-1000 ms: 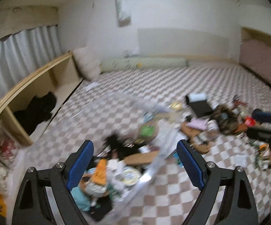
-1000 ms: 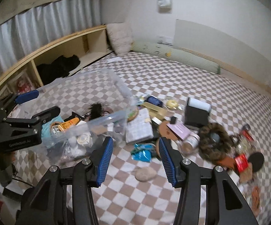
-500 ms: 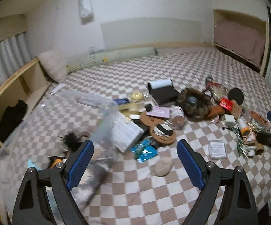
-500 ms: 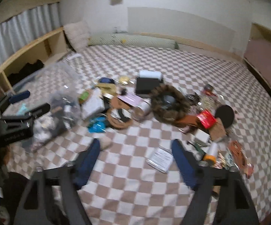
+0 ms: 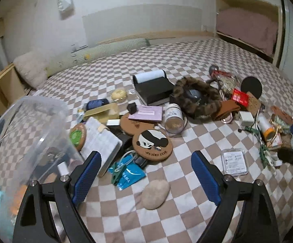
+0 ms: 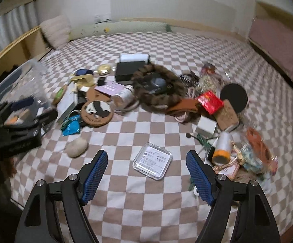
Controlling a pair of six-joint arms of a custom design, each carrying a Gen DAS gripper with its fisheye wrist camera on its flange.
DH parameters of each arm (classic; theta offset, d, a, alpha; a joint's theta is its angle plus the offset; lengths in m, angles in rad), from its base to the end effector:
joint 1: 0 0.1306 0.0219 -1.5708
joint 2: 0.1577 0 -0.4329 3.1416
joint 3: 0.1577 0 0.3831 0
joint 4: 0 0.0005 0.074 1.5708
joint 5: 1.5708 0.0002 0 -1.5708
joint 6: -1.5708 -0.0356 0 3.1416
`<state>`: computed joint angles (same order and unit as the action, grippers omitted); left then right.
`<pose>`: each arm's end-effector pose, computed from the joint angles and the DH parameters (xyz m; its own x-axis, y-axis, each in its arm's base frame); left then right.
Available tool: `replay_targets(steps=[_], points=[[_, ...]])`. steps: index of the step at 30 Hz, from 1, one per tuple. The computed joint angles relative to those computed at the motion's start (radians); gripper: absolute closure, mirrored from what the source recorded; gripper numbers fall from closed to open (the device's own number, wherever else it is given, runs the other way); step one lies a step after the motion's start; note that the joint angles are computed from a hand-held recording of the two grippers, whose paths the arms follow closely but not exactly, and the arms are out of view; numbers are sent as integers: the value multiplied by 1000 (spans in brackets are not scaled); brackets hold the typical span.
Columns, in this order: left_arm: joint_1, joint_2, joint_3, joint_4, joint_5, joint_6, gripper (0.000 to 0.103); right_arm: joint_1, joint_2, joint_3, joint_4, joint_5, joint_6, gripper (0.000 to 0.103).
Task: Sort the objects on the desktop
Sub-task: 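Reach the left tool toward the stone while the right tool hovers over the clear plastic case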
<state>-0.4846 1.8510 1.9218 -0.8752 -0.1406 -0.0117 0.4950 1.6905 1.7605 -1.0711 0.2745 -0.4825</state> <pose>0.5890 -0.3050 0.4709 -0.6330 0.3464 -0.6923 0.3827 0.9174 0.1091 0.5159 0.2670 0.4825 -0.8089 0.0709 -0.5837 0.0528 0.9975 0.0481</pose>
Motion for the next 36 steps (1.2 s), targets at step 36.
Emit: replay_targets(steps=[36], points=[[33,160,8,-221,207,-123,30,-83,219,30,-82,-144,-222,23]])
